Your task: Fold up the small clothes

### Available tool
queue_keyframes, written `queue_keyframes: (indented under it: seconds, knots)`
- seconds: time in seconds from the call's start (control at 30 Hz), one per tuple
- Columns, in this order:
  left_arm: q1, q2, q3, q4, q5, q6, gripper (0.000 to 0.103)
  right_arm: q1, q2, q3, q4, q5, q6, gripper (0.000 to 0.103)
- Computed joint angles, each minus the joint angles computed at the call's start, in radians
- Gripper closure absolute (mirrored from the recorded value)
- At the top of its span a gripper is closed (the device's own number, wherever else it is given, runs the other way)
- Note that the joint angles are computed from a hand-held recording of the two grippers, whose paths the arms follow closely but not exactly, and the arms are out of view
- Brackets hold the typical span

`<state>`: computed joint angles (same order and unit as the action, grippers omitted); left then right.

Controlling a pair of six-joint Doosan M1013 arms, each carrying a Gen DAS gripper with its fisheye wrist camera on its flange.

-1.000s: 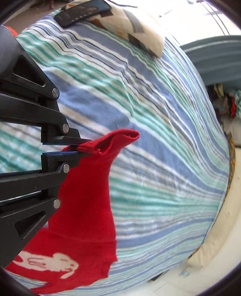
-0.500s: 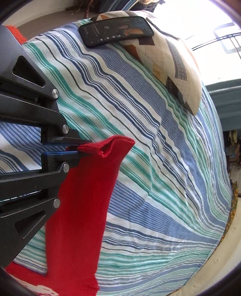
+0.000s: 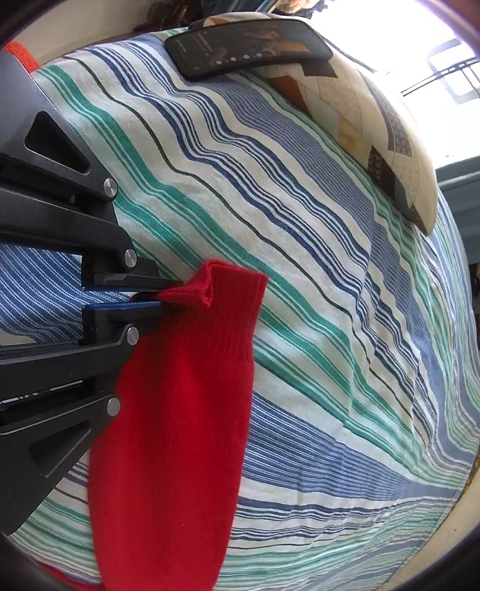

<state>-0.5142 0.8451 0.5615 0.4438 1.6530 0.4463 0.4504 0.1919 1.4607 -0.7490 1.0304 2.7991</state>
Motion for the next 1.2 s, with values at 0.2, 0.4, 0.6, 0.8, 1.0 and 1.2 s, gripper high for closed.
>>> queue_keyframes:
  seconds: [0.2, 0.4, 0.6, 0.8, 1.0, 1.2]
  knots:
    - [-0.006, 0.008, -0.008, 0.012, 0.007, 0.03, 0.098, -0.005, -0.004, 0.005, 0.004, -0.003, 0.008, 0.028]
    - [-0.036, -0.032, 0.022, 0.068, 0.028, 0.016, 0.024, -0.003, -0.003, 0.004, 0.004, 0.001, -0.002, 0.028]
    - [-0.136, -0.149, 0.15, 0.02, -0.211, 0.069, 0.024, 0.006, 0.022, -0.04, 0.066, 0.024, -0.144, 0.028]
    - [-0.228, -0.074, 0.006, -0.202, -0.332, 0.436, 0.02, 0.015, 0.095, -0.144, 0.493, -0.087, -0.576, 0.028]
    - [-0.292, 0.105, -0.246, -0.263, -0.135, 0.684, 0.02, 0.05, 0.215, -0.263, 0.695, -0.036, -0.821, 0.028]
    - [-0.306, -0.006, -0.038, -0.228, -0.235, 0.667, 0.01, 0.065, 0.242, -0.222, 0.709, 0.089, -0.762, 0.028]
